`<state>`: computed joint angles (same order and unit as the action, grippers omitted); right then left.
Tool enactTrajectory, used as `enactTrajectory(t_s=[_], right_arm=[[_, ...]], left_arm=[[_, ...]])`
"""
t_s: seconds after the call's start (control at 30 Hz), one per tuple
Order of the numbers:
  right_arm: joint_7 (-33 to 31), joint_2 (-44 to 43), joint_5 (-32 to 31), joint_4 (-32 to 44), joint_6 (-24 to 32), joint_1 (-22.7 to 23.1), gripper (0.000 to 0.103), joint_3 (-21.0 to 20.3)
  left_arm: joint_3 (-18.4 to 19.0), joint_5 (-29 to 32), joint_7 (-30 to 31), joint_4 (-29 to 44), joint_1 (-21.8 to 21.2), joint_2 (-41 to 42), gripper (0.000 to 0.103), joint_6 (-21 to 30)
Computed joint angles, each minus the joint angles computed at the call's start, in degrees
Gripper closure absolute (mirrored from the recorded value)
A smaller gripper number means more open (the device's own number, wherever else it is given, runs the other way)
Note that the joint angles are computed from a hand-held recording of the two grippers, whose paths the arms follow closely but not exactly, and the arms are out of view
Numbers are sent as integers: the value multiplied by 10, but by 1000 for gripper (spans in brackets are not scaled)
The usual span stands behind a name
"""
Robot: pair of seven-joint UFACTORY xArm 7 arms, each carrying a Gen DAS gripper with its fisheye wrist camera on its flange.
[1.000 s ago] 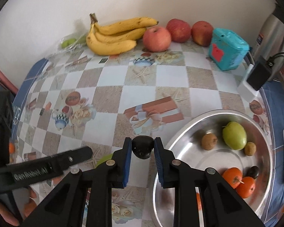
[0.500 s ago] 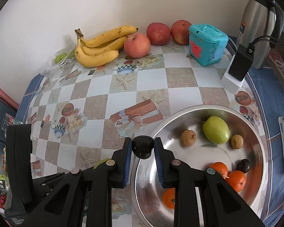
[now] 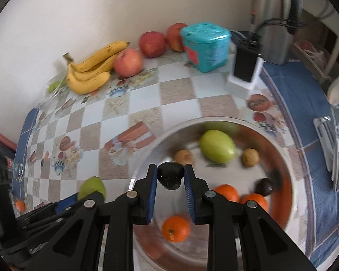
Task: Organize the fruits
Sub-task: 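Carry the green pear and dark plum over the steel basin, then open both grippers to release the pear and plum into the basin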
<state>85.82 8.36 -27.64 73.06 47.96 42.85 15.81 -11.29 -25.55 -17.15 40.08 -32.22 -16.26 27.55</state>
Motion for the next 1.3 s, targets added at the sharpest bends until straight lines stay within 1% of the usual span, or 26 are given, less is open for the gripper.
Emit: enactTrajectory(t_s=[0.17, 0.3, 0.37, 0.53, 0.73, 0.77, 0.83, 0.87, 0.97, 1.03, 1.07, 1.13, 1.2, 1.27, 1.3], right_arm=[[11, -31, 12, -33, 11, -8, 78, 5], [6, -37, 27, -46, 11, -15, 78, 13], [0, -36, 37, -50, 6, -18, 78, 16], [-15, -25, 54, -50, -2, -18, 77, 17], [-32, -12, 75, -47, -13, -14, 77, 13], [-33, -12, 78, -48, -14, -14, 76, 13], [-33, -12, 79, -47, -14, -12, 69, 12], [-31, -12, 76, -46, -11, -11, 68, 11], [-22, -18, 69, -48, -11, -9, 67, 11], [-16, -22, 65, -51, -8, -8, 65, 12], [-13, -23, 63, -51, -6, -7, 64, 13], [-5, -28, 59, -53, -1, -6, 55, 15], [11, -34, 49, -58, -3, -4, 45, 17], [11, -34, 42, -56, 1, -3, 42, 21], [8, -32, 39, -52, 6, -1, 38, 23]], left_arm=[[-30, 49, -14, 27, -7, 25, 60, 7], [-45, 96, -39, 43, -6, 51, 60, 21], [-47, 107, -47, 45, -7, 57, 60, 25], [-47, 124, -54, 46, -8, 61, 59, 25], [-45, 123, -51, 45, -12, 51, 58, 24], [-44, 123, -51, 44, -13, 50, 57, 25], [-43, 123, -53, 41, -12, 45, 56, 29], [-43, 124, -56, 38, -11, 41, 56, 30], [-40, 125, -65, 28, -7, 29, 51, 31], [-38, 130, -77, 18, 0, 18, 43, 32], [-37, 136, -85, 14, 5, 13, 40, 35], [-46, 179, -122, 7, 28, 7, 31, 44], [-52, 218, -169, -3, 50, -1, 27, 57], [-43, 218, -182, -16, 54, -11, 25, 63], [-41, 223, -189, -22, 57, -17, 20, 65]])
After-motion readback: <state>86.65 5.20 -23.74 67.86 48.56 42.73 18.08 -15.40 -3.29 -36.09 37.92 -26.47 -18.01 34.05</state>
